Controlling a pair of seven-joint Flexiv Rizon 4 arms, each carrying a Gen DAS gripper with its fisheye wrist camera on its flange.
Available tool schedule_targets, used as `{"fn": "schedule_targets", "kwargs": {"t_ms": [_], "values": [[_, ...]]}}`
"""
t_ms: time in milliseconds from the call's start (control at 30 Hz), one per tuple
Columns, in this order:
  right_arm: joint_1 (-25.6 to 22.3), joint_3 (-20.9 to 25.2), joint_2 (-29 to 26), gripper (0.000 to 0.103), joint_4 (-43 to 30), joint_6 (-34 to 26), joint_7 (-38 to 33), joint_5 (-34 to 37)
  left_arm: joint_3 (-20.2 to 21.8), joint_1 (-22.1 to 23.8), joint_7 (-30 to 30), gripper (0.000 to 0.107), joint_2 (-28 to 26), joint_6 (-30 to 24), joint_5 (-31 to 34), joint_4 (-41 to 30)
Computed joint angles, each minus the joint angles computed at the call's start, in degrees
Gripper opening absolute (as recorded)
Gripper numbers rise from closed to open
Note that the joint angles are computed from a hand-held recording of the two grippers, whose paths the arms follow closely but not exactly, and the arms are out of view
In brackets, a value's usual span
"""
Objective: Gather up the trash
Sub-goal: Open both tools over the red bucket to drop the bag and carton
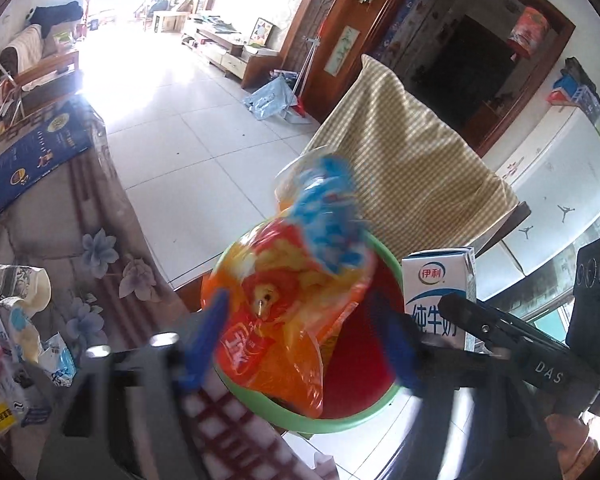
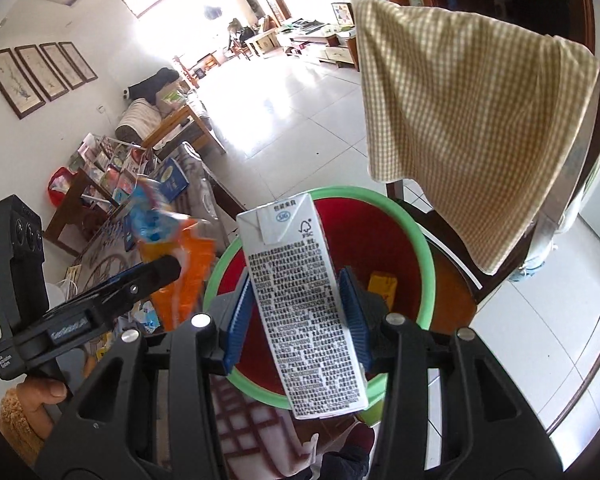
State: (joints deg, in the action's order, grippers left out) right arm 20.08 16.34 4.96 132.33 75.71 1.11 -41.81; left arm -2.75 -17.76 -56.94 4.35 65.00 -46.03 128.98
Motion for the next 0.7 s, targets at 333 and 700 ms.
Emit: {"fn": "schedule_targets", "kwargs": {"t_ms": [333,700], "values": [[0.4,-0.5,-2.2,0.063,-1.9,1.0,2.6,-3.8,3.2,2.3,-3.5,0.086,4.5,1.6,1.5,4.4],[7.7,-1.0,-9.9,0.066,-8.9,-0.1,-2.3,-0.4,11.3,14.5,-13.1,0.086,12.7,0.8,13.7,11.7]]}}
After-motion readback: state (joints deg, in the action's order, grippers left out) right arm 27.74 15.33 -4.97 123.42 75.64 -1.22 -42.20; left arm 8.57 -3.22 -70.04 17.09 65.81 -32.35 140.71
